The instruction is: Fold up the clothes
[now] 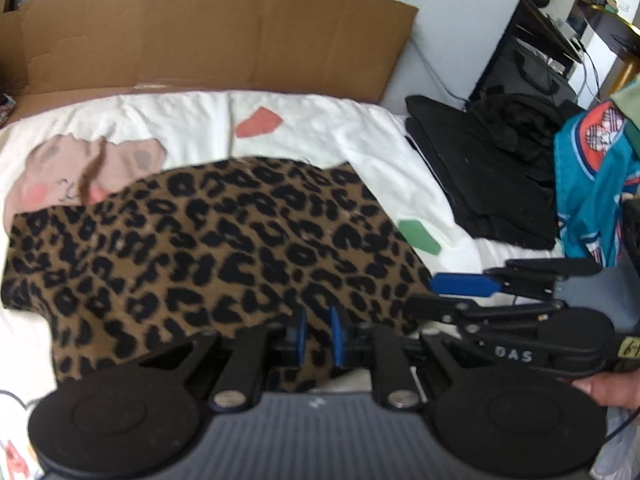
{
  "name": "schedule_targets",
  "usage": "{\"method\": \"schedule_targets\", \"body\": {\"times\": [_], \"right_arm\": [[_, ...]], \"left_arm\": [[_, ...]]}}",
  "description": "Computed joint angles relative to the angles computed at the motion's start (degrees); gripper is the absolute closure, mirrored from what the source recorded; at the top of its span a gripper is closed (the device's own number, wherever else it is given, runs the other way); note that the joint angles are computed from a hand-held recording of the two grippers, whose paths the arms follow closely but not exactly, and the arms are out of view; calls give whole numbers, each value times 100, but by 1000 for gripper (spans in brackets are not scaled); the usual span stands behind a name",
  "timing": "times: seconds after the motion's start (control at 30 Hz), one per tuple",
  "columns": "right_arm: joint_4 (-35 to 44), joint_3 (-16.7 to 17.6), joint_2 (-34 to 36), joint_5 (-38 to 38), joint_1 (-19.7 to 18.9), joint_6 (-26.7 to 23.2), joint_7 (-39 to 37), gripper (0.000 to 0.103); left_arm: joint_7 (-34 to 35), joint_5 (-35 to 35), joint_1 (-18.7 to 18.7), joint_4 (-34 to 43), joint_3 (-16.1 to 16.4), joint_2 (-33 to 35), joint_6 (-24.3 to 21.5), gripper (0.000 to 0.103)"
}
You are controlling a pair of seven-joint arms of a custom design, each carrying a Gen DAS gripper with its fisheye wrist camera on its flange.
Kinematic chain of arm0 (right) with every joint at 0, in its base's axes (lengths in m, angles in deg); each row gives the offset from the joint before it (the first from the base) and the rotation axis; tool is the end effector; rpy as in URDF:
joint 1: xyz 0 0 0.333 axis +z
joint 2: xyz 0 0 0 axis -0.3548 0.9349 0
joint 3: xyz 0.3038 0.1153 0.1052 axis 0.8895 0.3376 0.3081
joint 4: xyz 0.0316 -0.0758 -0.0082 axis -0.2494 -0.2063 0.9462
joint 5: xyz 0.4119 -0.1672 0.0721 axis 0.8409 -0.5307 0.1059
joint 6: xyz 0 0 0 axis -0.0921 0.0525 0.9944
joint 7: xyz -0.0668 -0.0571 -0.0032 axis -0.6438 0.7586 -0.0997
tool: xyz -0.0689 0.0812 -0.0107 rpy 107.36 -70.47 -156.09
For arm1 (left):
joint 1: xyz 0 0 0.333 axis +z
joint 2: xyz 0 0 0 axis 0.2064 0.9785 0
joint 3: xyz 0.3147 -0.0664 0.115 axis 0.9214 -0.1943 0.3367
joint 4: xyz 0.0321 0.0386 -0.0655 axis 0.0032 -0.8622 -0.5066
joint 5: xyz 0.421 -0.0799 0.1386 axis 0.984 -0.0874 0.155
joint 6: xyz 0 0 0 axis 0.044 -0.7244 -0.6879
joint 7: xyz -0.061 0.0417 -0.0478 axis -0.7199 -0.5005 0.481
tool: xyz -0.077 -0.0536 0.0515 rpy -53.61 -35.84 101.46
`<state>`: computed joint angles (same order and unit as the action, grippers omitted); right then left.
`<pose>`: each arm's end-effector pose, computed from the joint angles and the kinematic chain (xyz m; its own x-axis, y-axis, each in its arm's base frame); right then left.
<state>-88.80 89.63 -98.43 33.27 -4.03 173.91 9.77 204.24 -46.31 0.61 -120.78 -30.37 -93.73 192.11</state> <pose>0.4591 0.1820 0.5351 0.3431 -0.9311 -0.1236 -0.7328 -0.1831 -0.6553 0.5063 -0.0827 0.5535 -0.4596 -0.8560 0.2368 -0.7698 0.2510 -0.5869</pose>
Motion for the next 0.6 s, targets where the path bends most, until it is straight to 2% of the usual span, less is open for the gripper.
{"method": "schedule_targets", "body": {"times": [0.2,0.27,0.6], "right_arm": [[-16,-29,66,135,169,-16,-127,62],[-8,-29,117,136,199,-24,-205,62],[19,-24,233,73,189,-50,-366,63]], "left_arm": [[414,-153,-167,-169,13,-8,70,87],[569,-19,-154,-243,-41,-9,144,87],[225,558,194,-443,22,-97,461,88]]}}
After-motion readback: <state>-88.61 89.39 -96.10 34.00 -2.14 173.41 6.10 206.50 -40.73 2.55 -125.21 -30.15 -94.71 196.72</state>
